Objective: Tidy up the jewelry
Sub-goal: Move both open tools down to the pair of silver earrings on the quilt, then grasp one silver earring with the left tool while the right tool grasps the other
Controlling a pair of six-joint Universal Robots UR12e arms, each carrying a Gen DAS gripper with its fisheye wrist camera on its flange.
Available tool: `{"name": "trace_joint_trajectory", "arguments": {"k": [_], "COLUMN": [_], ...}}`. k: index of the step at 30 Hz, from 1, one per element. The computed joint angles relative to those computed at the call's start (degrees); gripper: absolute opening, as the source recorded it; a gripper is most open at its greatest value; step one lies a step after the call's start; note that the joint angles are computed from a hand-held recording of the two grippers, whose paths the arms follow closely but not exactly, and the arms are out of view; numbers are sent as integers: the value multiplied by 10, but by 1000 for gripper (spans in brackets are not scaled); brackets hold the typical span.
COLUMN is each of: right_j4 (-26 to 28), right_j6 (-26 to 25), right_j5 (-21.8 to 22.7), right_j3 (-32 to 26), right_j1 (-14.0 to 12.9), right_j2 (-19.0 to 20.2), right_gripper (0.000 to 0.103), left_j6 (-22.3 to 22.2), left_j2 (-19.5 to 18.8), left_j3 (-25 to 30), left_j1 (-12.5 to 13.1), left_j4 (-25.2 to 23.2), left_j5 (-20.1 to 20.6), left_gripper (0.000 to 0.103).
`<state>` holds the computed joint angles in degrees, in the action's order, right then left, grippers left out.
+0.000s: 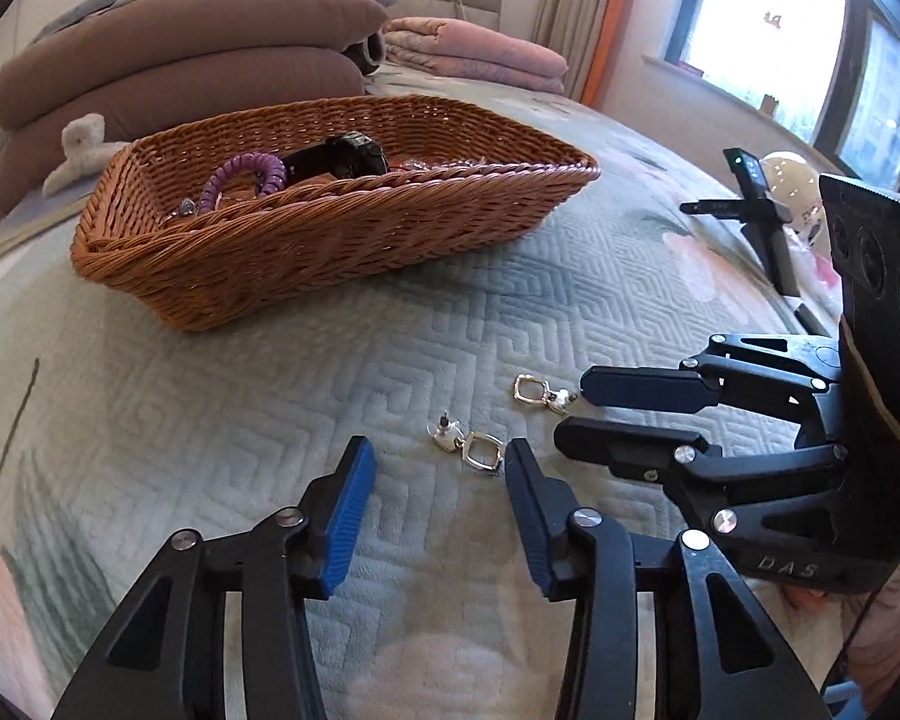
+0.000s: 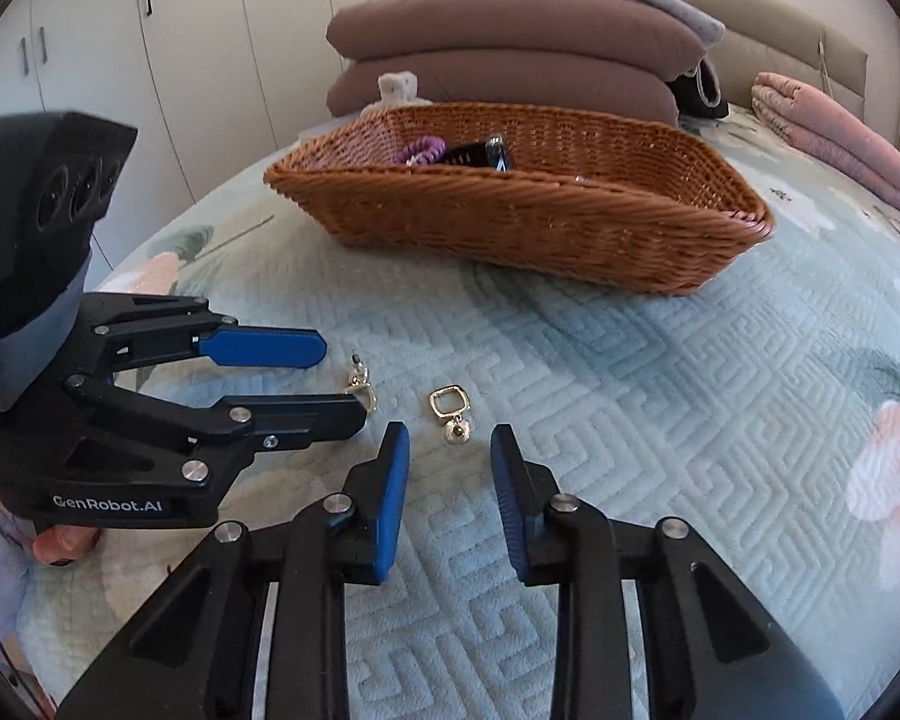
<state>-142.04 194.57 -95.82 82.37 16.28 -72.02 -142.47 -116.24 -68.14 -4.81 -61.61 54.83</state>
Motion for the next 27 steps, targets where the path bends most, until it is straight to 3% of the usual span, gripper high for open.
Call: {"name": "trace_joint_trajectory", "arguments": {"k": [9, 14, 24, 25, 26, 27], "right_j4": [21, 12, -13, -19, -26, -34], "right_j6": [5, 18, 24, 25, 27, 28], "right_j5": [-29, -38, -49, -50, -51, -51], "right_j3": [-18, -13, -4, 0, 3, 7], "right_j1": [6, 5, 7, 7, 7, 6], "right_j2": [12, 9, 4, 2, 1, -1], "right_gripper": [29, 14, 14, 14, 14, 14], "left_j6": [-12, -7, -15, -18, -21, -27], "left_j2": [-3, 0, 2, 3, 4, 5], "left_j3": [0, -6, -13, -15, -17, -20], "left_j1": [-11, -13, -10, -10, -9, -8], "left_j4": [28, 41, 54, 58, 63, 71], "left_j5": [24, 28, 22, 23, 23, 21], "left_gripper": [34, 24, 21, 19, 9, 10]}}
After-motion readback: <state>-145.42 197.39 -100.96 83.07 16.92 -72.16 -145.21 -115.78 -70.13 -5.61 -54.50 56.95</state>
